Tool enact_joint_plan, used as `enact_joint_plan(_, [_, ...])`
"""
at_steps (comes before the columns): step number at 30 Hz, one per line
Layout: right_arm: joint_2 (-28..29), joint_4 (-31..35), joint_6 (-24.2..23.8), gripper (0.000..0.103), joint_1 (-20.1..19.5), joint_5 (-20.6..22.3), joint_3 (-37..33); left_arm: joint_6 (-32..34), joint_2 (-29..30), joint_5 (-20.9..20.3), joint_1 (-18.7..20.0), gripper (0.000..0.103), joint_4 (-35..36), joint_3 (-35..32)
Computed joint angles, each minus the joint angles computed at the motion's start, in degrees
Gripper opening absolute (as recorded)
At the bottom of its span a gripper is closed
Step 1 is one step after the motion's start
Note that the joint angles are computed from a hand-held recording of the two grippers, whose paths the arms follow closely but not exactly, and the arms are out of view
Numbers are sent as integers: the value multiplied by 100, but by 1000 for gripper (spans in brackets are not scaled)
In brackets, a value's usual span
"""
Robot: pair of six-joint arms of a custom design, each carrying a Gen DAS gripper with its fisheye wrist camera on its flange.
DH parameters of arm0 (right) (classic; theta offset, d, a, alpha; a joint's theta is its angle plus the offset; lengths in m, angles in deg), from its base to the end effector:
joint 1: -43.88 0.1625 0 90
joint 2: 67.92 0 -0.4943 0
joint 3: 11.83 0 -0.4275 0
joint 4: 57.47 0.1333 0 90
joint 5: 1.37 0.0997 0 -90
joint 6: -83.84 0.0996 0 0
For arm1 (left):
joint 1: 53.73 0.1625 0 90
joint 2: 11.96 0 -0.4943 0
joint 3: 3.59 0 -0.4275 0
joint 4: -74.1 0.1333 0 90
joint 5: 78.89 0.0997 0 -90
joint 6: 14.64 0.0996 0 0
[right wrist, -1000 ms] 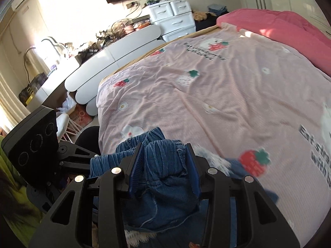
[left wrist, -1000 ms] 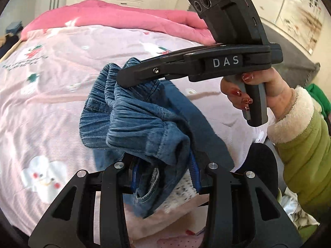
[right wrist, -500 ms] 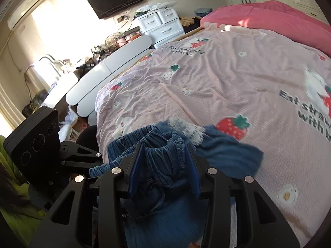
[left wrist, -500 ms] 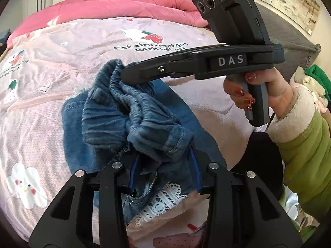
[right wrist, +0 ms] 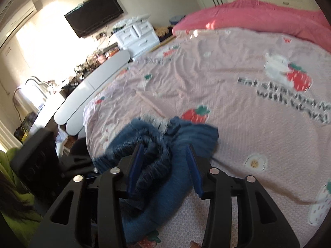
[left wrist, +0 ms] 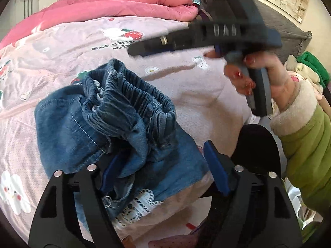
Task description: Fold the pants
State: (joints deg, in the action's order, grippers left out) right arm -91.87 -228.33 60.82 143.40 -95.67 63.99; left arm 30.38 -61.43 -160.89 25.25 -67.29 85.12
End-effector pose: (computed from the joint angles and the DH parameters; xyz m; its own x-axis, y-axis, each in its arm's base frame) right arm 0.2649 -0.8185 -0.0117 -0.8541 -0.4562 0.2499 -0.5201 0.7435 -0.4204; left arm -0.0028 -0.7845 0.1923 -0.5588 0.7922 -0.2451 0.8236 0.5647 -0.0525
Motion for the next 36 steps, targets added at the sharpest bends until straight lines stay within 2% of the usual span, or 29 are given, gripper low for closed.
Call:
enact_joint_plan(3, [107,-16,-92,66,171,-206,-194,122,-50,-47,-5,76,12,105])
enact_joint_plan(4, [186,99,-121,67,257,-414,-342,149,-80,-111,5,77,55,129])
enact_joint_plan(7, [381,612,-212,68,390,-632,-726,220,-169,-240,52,78,113,195])
enact_joint_plan(11, [677,1333,-323,66,535,-1840,-1159,207,-315,-499,143,80,370,153])
enact_joint_plan(14, [620,1260,-325,65,477,-2244,-967,97,-419,-575,243,81,573,72])
enact_joint_plan(18, [475,934,-255,68,362,-2285,-636,-2,-560,-598,371,83,454,5])
enact_joint_plan(23, [550,821,-419,68,400,-2461,-629,-194,-521,-143,465,83,34,-144])
enact_joint_plan(26, [554,914,-334,76,465,-2590,-694,-334,-471,63,517,83,-27,-263])
enact_joint_plan(28, [457,1020,-143,79,484,-2399,-683,-268,-496,116,530,83,-35,-245])
enact_joint_plan(31, [370,756,-122,82,548,-2125,-652,-124,-559,159,518,83,-159,-113])
enact_joint_plan(33, [380,685,-166,82,602,-1955,-743,-44,-602,15,512,83,-122,-47])
enact_joint_plan(36, [525,955,-94,82,652,-1631,-1113,116,-649,-102,444,83,-149,103])
